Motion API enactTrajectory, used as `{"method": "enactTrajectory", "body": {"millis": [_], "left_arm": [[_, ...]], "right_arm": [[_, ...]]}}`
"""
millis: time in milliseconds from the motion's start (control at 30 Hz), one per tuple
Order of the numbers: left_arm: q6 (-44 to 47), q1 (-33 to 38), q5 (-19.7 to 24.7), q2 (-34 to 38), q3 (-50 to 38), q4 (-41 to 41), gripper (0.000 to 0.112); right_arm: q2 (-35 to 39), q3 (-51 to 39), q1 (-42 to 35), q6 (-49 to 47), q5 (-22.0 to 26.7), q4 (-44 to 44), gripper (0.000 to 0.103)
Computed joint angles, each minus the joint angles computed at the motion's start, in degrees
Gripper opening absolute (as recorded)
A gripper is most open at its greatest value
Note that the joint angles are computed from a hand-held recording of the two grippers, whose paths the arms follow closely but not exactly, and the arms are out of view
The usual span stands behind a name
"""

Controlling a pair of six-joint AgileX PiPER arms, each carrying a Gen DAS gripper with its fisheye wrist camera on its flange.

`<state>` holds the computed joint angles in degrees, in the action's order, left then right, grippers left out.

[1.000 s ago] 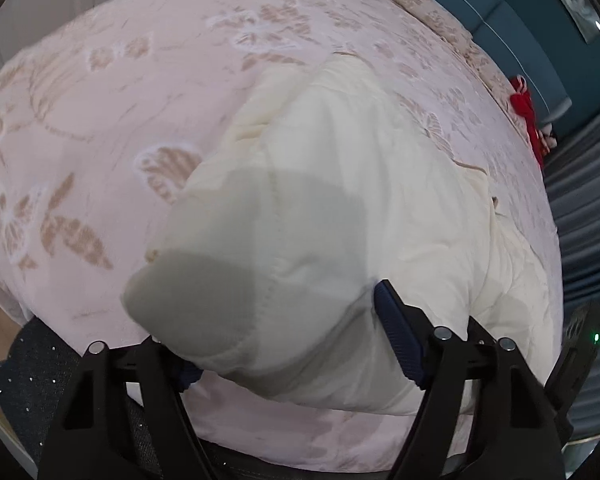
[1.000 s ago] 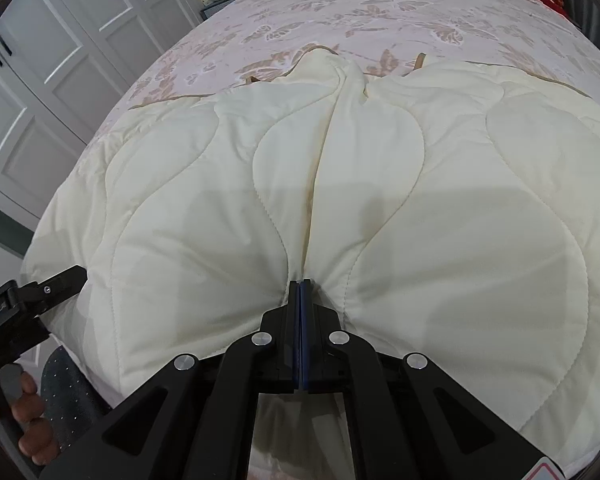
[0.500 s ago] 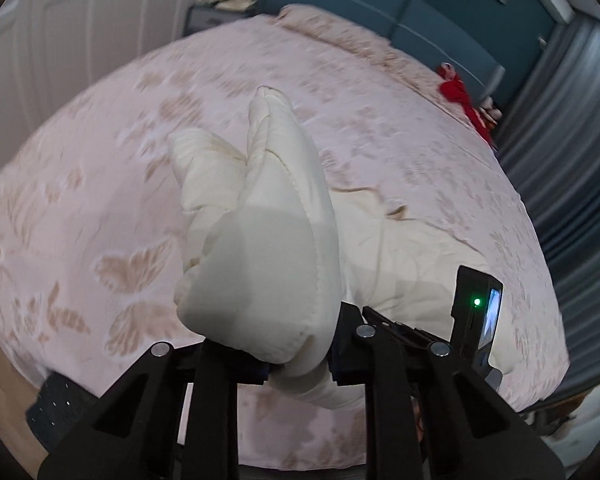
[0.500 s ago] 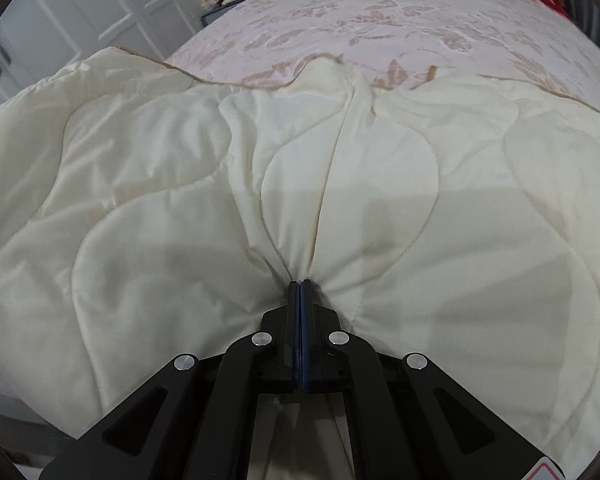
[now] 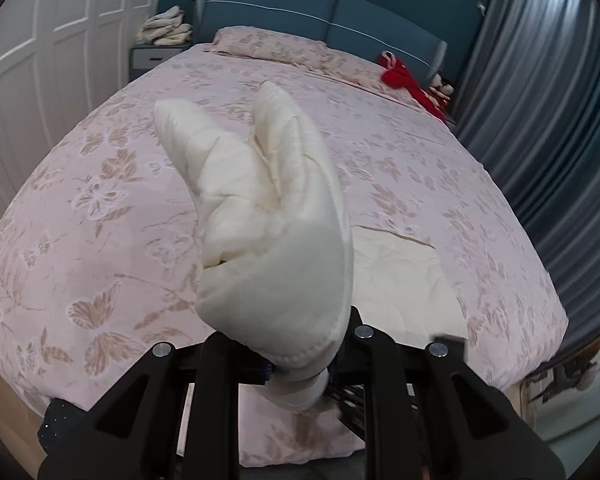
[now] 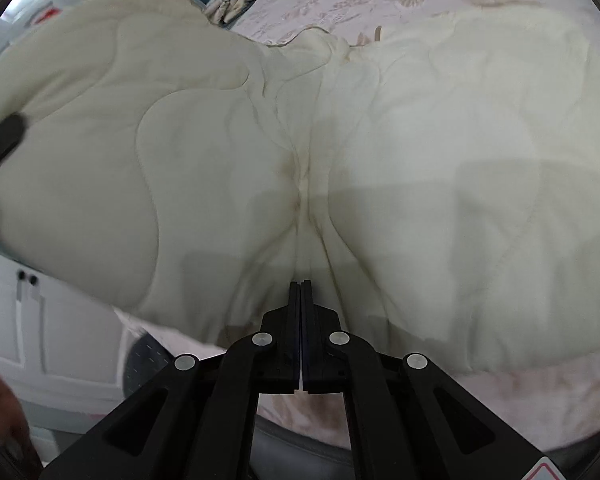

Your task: Fold large clothes

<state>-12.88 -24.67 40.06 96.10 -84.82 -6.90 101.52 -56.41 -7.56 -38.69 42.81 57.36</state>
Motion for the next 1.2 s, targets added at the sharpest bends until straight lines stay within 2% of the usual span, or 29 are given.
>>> {"method": "enactTrajectory", "body": {"millis": [100, 267, 367, 433, 533, 667, 767, 933, 1067, 1200], "left_arm": [[-0.52, -2.15, 1.11, 0.12, -0.72, 0.71, 0.017], [-1.66, -5.51, 2.04, 1.92, -1.16, 2.97, 0.017], [-2.12, -7.59, 2.09, 3.76, -1.99, 4.14, 0.017], [-1.94, -8.72, 2.68, 4.76, -3.74, 4.5, 0.017], [-1.47, -10.75, 4.16, 6.34, -7.12, 5.56, 0.017], [-1.58, -13.85, 6.9, 11.42, -13.51, 6.07, 0.017], [-2.22, -15.96, 10.34, 16.96, -19.98, 5.32, 0.017], [-4.72, -20.15, 14.94, 24.81, -28.6, 8.14, 0.017], [-6.66, -22.63, 16.95, 29.13, -32.36, 10.14, 0.017], [-7.8, -23.85, 18.96, 32.13, -35.18, 10.84, 0.017]], "right_arm": [[4.07, -1.67, -0.27, -4.01, 2.3, 5.52, 0.002], [8.99, -4.77, 1.94, -5.76, 3.05, 7.14, 0.002], [10.0, -6.1, 2.82, -3.69, 2.76, 6.41, 0.002], [7.84, -5.22, 1.6, -1.92, 3.93, 4.83, 0.002], [1.36, -0.42, -5.85, -2.83, 8.24, 5.36, 0.002], [-10.09, 1.29, -16.84, 2.69, 9.18, -9.08, 0.002], [-14.57, -0.24, -21.92, 5.58, 10.58, -17.44, 0.002], [-18.94, -0.99, -26.21, 8.38, 12.83, -23.75, 0.002], [-20.83, -0.77, -32.59, 4.85, 17.26, -23.3, 0.002], [-21.61, -0.58, -35.24, 2.99, 18.42, -23.48, 0.002]]}}
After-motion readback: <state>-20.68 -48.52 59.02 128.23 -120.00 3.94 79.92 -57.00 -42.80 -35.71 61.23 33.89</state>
